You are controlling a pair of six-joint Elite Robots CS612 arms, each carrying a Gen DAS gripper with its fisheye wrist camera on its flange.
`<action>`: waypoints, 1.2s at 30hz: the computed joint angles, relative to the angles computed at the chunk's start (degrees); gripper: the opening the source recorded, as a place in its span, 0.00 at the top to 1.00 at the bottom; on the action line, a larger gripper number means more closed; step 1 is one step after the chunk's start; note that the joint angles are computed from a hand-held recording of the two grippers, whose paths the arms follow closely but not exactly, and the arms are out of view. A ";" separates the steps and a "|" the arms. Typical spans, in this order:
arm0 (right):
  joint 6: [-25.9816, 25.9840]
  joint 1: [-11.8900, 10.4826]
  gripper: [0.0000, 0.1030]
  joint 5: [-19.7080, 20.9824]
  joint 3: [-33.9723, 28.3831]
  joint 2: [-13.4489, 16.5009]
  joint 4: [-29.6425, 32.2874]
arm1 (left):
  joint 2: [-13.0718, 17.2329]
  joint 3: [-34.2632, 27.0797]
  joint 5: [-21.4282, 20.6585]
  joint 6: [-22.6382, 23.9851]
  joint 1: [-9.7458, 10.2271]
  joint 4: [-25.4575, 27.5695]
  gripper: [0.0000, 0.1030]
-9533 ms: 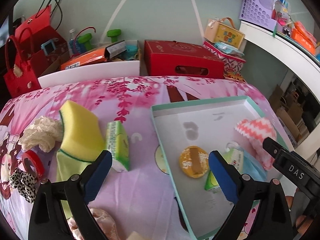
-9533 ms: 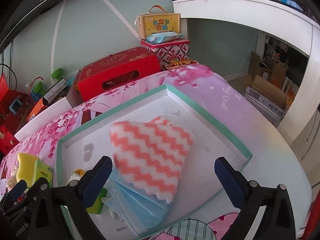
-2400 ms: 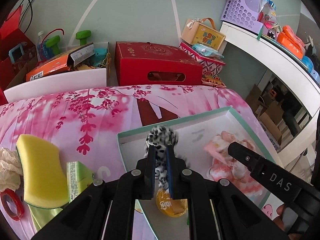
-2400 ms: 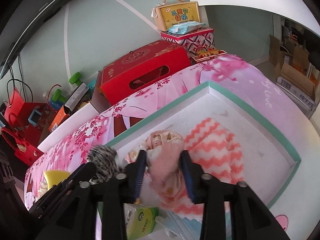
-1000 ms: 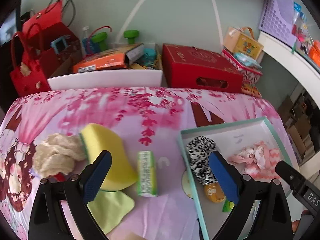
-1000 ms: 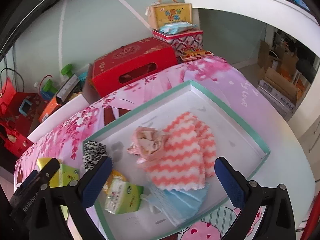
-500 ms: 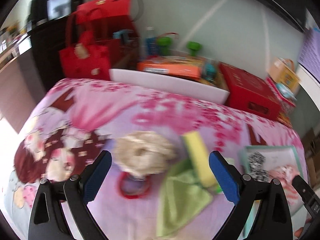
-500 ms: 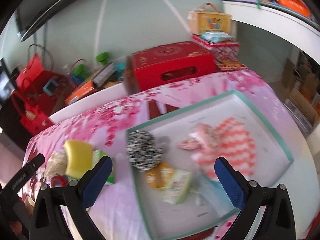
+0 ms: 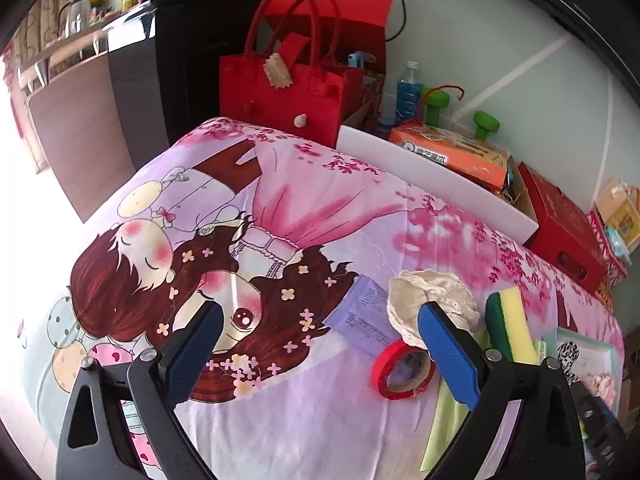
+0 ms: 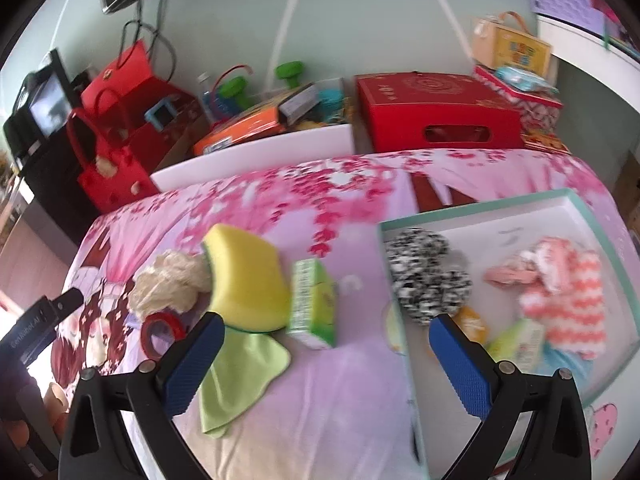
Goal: Organize soft objects
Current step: 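Move both tools back over the remaining items on the bed, then grasp the green tissue pack with the right gripper while the left grasps the cream lace cloth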
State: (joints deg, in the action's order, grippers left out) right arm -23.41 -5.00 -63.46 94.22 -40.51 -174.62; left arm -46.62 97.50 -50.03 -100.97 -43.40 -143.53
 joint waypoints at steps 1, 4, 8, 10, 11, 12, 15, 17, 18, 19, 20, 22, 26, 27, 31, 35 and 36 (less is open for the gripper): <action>-0.68 0.25 0.00 0.22 0.12 0.06 -0.15 | -0.03 0.30 0.05 -0.48 0.01 -0.62 0.05; -2.08 0.92 0.00 0.25 0.55 0.39 -1.90 | 0.13 0.46 -0.03 -0.80 0.16 -1.67 0.05; -2.63 1.40 0.00 -0.38 -0.01 1.07 -0.64 | 1.18 -0.92 -0.79 1.81 0.50 -1.55 0.05; -2.56 1.44 0.00 -0.24 -0.44 1.40 0.56 | 2.00 -1.01 -2.12 3.67 0.84 -5.36 0.05; -2.53 1.46 0.01 -0.09 -0.64 1.57 0.83 | 2.28 -0.77 -2.78 4.50 0.97 -7.77 0.05; -2.54 1.47 0.03 -0.02 -0.72 1.69 0.93 | 2.68 -0.61 -3.25 5.17 1.10 -10.39 0.05; -2.48 1.59 0.15 -0.42 -1.09 2.09 1.06 | 3.65 -0.87 -4.25 6.30 1.47 -14.56 0.05; -2.45 1.55 0.22 -0.49 -1.32 2.26 1.46 | 4.06 -1.30 -4.52 6.86 1.63 -15.35 0.05; -2.34 1.49 0.24 -0.35 -1.42 2.38 1.49 | 4.26 -1.50 -4.72 7.29 1.72 -15.88 0.05; -2.25 1.51 0.29 -0.31 -1.51 2.47 1.49 | 4.51 -1.71 -4.75 7.89 1.77 -16.67 0.05; -2.23 1.46 0.32 -0.21 -1.58 2.54 1.50 | 4.76 -1.89 -4.76 8.45 1.84 -17.49 0.06; -2.34 1.41 0.40 -0.17 -1.74 2.70 1.69 | 5.33 -2.32 -5.08 10.40 1.97 -19.62 0.14; -3.02 1.55 0.49 -0.61 -2.04 2.98 2.30 | 6.55 -3.92 -6.60 13.57 2.41 -20.76 0.29; -3.10 1.59 0.49 -0.73 -2.08 3.05 2.30 | 6.97 -4.32 -7.16 14.30 2.56 -21.33 0.33; -3.15 1.73 0.59 -1.24 -2.41 3.42 2.38 | 8.19 -5.14 -9.19 15.86 3.07 -23.80 0.55; -2.78 1.82 0.66 -1.95 -2.78 3.80 2.26 | 8.74 -5.56 -9.98 16.57 3.28 -24.50 0.68; -2.75 1.78 0.68 -2.01 -2.86 3.83 2.36 | 8.84 -5.57 -10.04 16.57 3.31 -24.83 0.69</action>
